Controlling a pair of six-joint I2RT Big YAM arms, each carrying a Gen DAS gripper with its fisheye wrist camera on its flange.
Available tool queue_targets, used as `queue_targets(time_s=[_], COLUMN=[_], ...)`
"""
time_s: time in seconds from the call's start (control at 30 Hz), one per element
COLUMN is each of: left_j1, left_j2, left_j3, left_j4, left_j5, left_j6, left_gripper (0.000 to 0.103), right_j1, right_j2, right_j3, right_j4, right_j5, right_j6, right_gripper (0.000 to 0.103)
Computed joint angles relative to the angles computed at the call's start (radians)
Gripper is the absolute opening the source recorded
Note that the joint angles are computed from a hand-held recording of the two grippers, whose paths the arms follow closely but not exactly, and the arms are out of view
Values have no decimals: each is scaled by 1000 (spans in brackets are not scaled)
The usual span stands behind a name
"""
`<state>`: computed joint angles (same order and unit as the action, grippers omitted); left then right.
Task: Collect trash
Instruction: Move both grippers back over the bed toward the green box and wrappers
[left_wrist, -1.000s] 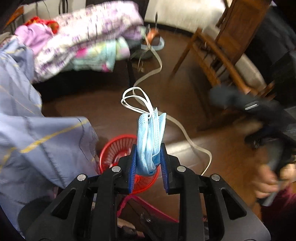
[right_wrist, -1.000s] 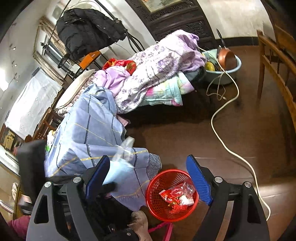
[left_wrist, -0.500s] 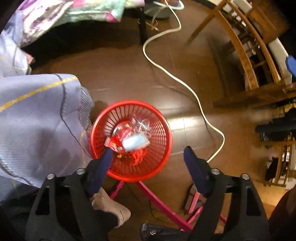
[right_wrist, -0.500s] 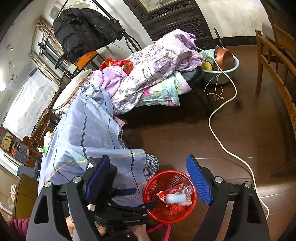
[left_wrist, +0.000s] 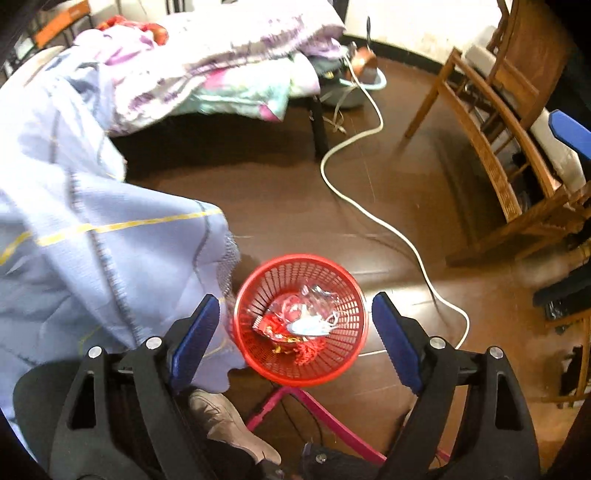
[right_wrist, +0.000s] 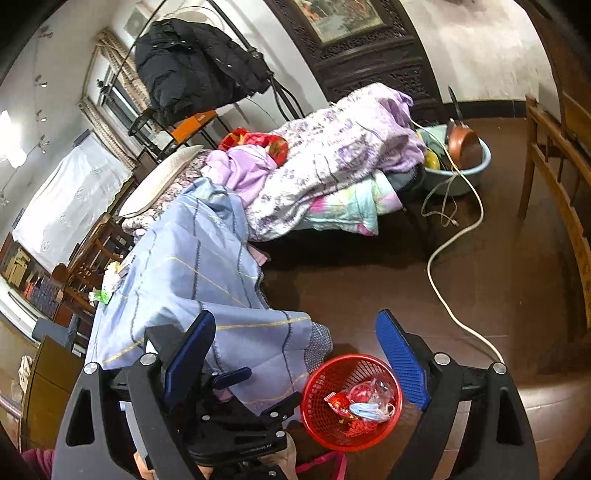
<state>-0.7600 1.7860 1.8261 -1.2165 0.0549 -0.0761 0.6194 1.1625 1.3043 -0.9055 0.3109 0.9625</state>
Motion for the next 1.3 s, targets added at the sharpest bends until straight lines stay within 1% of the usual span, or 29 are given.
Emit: queue_targets(time_s=[0.13, 0.2, 0.27, 0.33, 0.47, 0.57, 0.7, 0.87, 1.0, 1.07, 1.2, 1.23, 1.3], left_j1=[1, 0, 4, 17, 48, 68, 84, 126, 167, 196, 283, 297, 335], left_j2=[-88, -146, -186, -227, -303, -377, -458, -542, -606, -635, -680, -685, -683], left_j3=[-71, -119, -149, -166, -196, -235, -281, -320, -356, -372, -400, -406, -406], left_j4=[50, 83, 104, 121, 156, 200, 237, 251, 279, 288, 300, 304, 308], left_j5=[-60, -120, -161, -178, -183, -221, -273, -293, -328, -326, -290, -287, -291], left_j6=[1, 12, 17, 5, -28, -41, -47, -67, -70, -74, -87, -86, -84], left_gripper=[82, 83, 84, 85, 87, 90, 94, 95, 95, 96, 96, 96, 96], right_j1=[32, 46, 57, 73, 129, 174, 224, 289, 330, 342, 371, 375, 383], right_j2=[26, 39, 50, 66, 118, 153, 203, 287, 358, 393, 490, 505, 564], right_j3=[64, 94, 118, 150, 247, 317, 410, 552, 666, 719, 863, 884, 966], right_j4=[-29, -37, -37, -44, -86, -109, -135, -199, -255, -276, -342, -351, -387], right_j5=[37, 51, 52, 56, 104, 154, 202, 252, 280, 283, 293, 292, 284], right_j6=[-27, -38, -42, -47, -90, -122, -158, -203, -230, -240, -262, -266, -278], right_gripper=[88, 89, 90, 90, 91, 93, 94, 95, 96, 96, 96, 97, 97])
